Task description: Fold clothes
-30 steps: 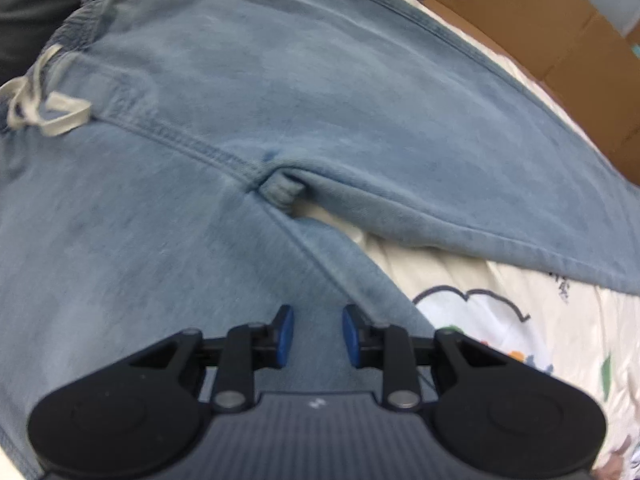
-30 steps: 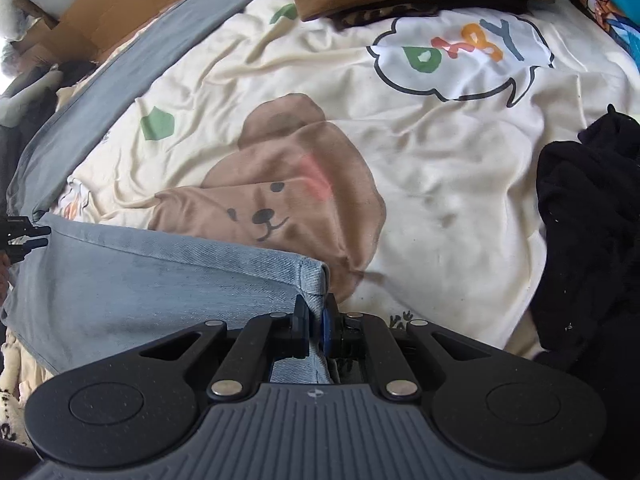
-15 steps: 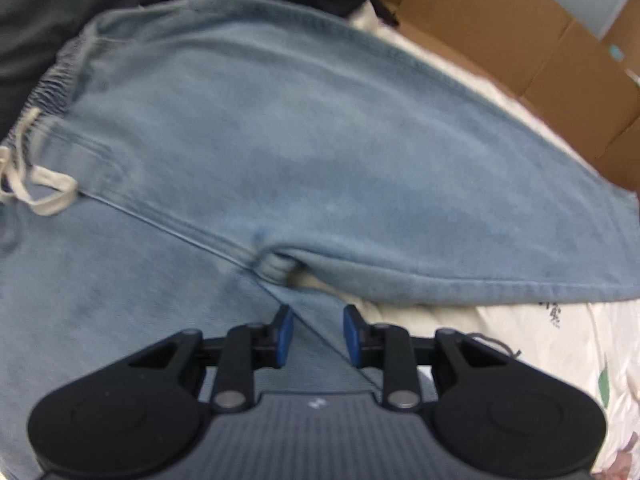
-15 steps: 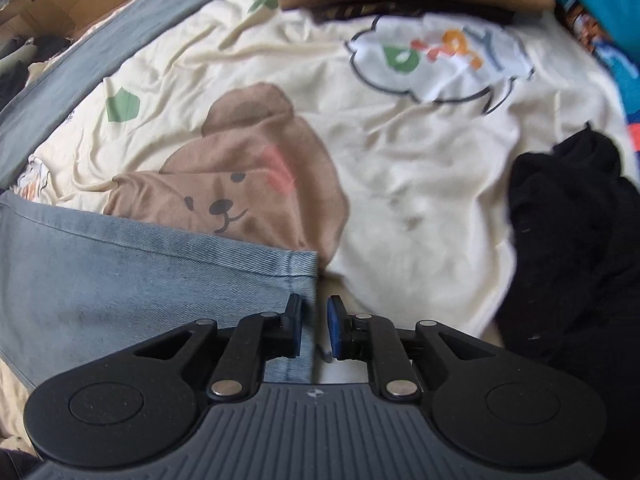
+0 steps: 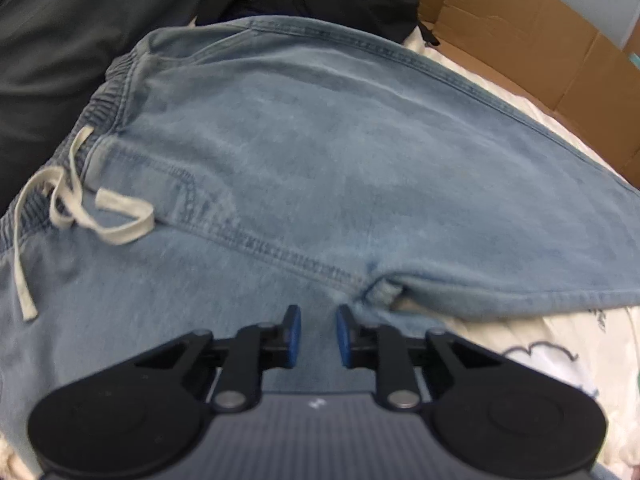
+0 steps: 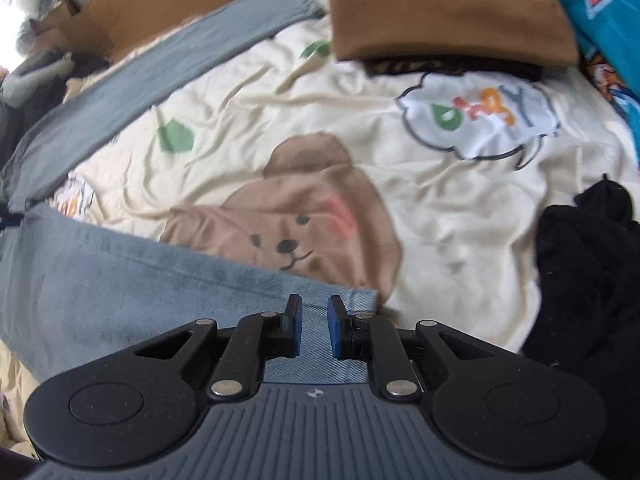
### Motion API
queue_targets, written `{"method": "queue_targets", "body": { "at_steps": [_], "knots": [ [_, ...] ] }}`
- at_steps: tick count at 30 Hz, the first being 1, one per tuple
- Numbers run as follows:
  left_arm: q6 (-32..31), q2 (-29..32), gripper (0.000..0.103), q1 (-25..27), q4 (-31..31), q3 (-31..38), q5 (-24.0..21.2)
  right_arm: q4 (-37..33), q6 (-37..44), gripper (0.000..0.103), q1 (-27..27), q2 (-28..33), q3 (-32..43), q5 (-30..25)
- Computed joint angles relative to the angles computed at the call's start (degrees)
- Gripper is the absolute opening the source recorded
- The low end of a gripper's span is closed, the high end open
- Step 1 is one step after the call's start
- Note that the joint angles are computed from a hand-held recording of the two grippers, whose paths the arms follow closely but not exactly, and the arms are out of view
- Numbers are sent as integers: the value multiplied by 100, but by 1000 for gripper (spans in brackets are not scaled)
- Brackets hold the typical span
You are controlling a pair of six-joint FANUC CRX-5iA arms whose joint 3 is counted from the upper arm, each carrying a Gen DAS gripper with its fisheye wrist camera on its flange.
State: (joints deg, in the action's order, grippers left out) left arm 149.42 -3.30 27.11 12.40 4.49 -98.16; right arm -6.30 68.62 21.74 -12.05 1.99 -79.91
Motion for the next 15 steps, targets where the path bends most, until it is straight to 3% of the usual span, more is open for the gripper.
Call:
{"method": "queue_targets", "body": {
  "at_steps": [6,15],
  "knots": [
    [-391,334,16,-71,71,-27,19,234,-172,14,171,80,-187,-184],
    [-543,139,17,-2,136,-188,96,582,-338,17,214,164,-371,-286]
  ]
}}
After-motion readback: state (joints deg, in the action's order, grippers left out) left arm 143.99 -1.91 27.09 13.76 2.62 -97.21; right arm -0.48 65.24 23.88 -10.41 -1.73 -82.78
